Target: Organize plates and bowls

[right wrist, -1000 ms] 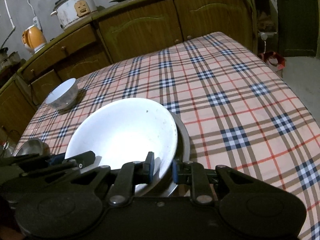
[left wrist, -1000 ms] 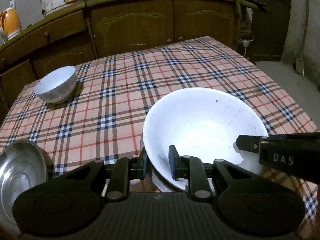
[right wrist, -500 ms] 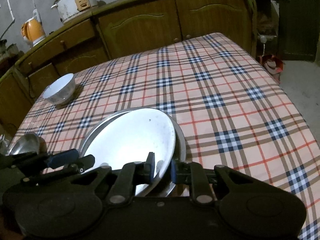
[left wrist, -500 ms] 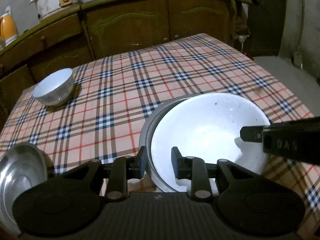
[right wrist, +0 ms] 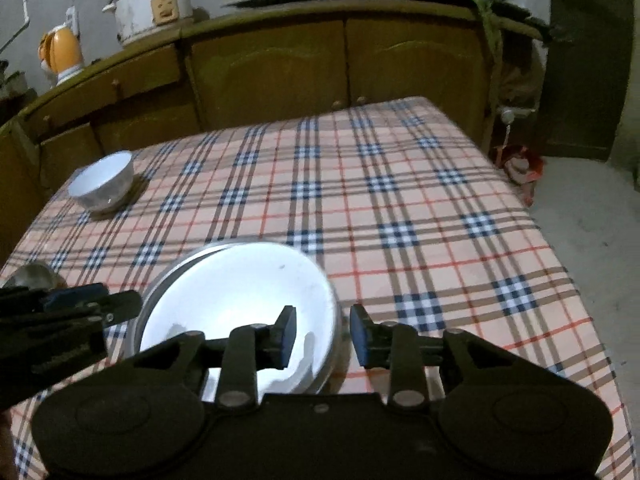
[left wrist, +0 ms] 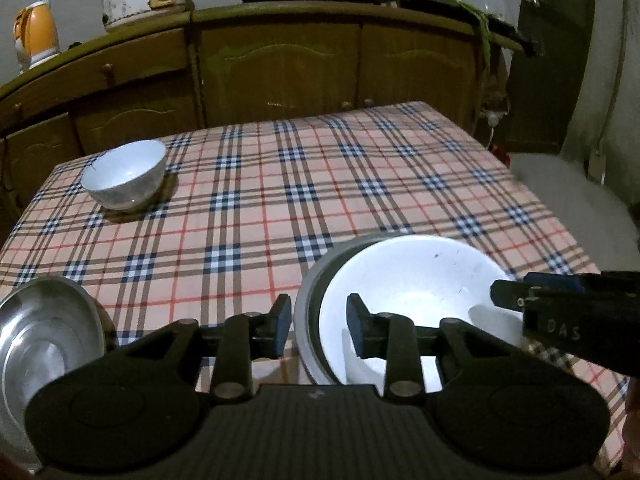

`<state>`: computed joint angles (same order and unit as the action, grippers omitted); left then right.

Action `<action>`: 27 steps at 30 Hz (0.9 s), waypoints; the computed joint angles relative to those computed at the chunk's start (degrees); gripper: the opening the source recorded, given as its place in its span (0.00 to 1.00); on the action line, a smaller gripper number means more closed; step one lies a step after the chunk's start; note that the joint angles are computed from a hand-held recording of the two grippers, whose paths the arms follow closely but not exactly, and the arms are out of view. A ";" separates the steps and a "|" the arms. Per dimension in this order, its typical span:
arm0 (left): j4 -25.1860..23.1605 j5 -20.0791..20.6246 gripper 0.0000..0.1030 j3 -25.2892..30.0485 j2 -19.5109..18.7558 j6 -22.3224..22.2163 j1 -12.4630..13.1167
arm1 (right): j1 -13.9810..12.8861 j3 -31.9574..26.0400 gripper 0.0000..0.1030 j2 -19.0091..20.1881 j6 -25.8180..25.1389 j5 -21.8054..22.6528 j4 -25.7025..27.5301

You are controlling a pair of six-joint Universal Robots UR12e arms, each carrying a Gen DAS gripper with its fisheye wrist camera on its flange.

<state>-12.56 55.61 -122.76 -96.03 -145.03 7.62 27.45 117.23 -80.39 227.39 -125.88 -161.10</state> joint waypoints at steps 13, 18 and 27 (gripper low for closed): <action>0.63 -0.58 0.39 0.54 0.21 -4.02 1.31 | 0.29 -0.99 0.43 1.70 -0.33 0.74 1.93; 1.35 -0.65 0.43 0.97 -0.22 -5.67 2.01 | 0.78 -1.08 0.43 1.46 0.60 -2.77 0.72; 0.78 -0.87 0.43 1.50 -0.71 -5.83 3.01 | -0.18 -2.05 0.47 2.84 0.14 1.10 3.78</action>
